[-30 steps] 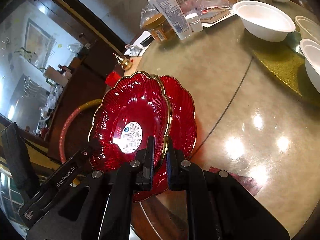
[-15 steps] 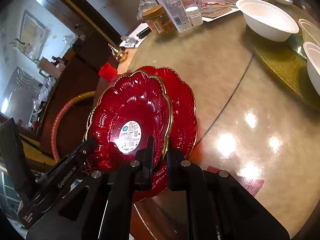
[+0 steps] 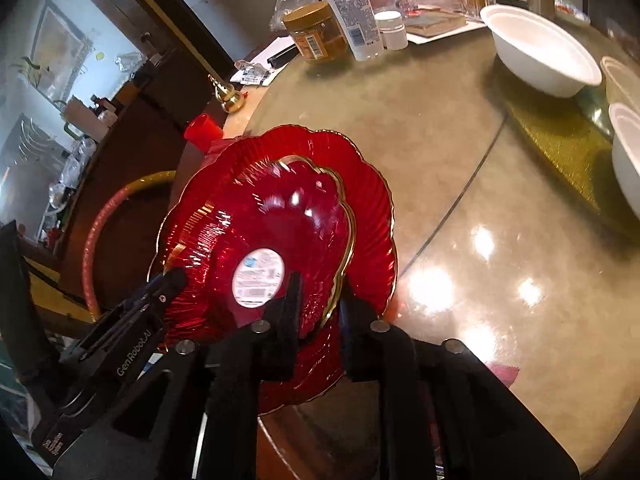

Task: Organize plates and bowls
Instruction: 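Grip the stacked red plates and slide them to the table edge, then release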

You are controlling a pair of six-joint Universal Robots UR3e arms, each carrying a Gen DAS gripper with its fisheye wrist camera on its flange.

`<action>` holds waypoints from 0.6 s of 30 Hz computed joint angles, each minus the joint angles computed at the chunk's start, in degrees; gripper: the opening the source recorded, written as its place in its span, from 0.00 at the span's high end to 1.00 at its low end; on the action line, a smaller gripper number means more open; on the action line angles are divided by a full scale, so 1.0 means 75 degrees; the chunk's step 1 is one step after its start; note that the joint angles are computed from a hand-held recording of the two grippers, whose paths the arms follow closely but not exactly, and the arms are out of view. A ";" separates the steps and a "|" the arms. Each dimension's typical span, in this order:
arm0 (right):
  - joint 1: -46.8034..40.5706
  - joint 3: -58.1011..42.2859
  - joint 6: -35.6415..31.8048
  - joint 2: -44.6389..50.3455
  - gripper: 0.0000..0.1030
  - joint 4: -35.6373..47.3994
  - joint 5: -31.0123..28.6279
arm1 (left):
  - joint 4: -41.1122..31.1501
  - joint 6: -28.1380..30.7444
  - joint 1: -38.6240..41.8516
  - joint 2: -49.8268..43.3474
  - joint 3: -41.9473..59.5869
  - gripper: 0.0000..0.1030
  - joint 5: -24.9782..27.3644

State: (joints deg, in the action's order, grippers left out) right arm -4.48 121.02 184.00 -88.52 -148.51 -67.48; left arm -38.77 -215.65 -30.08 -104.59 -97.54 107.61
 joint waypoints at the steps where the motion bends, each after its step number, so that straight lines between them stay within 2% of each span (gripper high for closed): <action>1: 0.0026 -0.0015 -0.0007 -0.0004 0.80 -0.0005 -0.0052 | 0.0012 -0.0022 -0.0045 -0.0008 0.0024 0.83 0.0118; 2: 0.0042 -0.0021 -0.0016 -0.0034 0.79 -0.0017 -0.0098 | 0.0034 -0.0057 -0.0100 0.0004 0.0034 0.79 0.0269; 3: 0.0042 -0.0026 -0.0029 -0.0067 0.78 -0.0009 -0.0108 | 0.0067 -0.0078 -0.0130 0.0023 0.0024 0.66 0.0357; 4: 0.0060 -0.0036 -0.0022 -0.0101 0.77 0.0000 -0.0173 | 0.0227 -0.0048 -0.0120 0.0092 -0.0064 0.60 0.0314; 5: 0.0078 -0.0037 -0.0013 -0.0142 0.76 -0.0016 -0.0244 | 0.0281 -0.0060 -0.0120 0.0163 -0.0110 0.60 0.0313; 7: 0.0023 0.0068 -0.0015 -0.0297 0.65 -0.0107 -0.0239 | 0.0387 -0.0133 -0.0153 0.0241 -0.0165 0.56 0.0443; 10: -0.0126 0.0227 -0.0010 -0.0577 0.65 -0.0166 -0.0198 | 0.0822 -0.0177 -0.0200 0.0435 -0.0395 0.49 0.0470; 11: -0.0261 0.0312 -0.0060 -0.0728 0.65 -0.0125 -0.0073 | 0.0962 -0.0192 -0.0213 0.0486 -0.0453 0.46 0.0450; 13: -0.0543 0.0515 -0.0167 -0.1038 0.65 -0.0022 0.0225 | 0.1271 -0.0196 -0.0295 0.0572 -0.0532 0.32 0.0453; 14: -0.0802 0.0728 -0.0241 -0.1311 0.64 0.0038 0.0500 | 0.1400 -0.0169 -0.0346 0.0597 -0.0533 0.30 0.0454; 16: -0.1469 0.1288 -0.0427 -0.1939 0.45 0.0114 0.1235 | 0.1582 -0.0094 -0.0576 0.0579 -0.0422 0.21 0.0603; 18: -0.2365 0.1923 -0.0815 -0.2857 0.39 0.0632 0.2048 | 0.1642 0.0114 -0.0859 0.0460 -0.0154 0.20 0.0698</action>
State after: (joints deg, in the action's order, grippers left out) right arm -22.21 135.44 177.89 -109.95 -143.76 -52.12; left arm -26.46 -214.80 -36.52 -101.14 -98.69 112.84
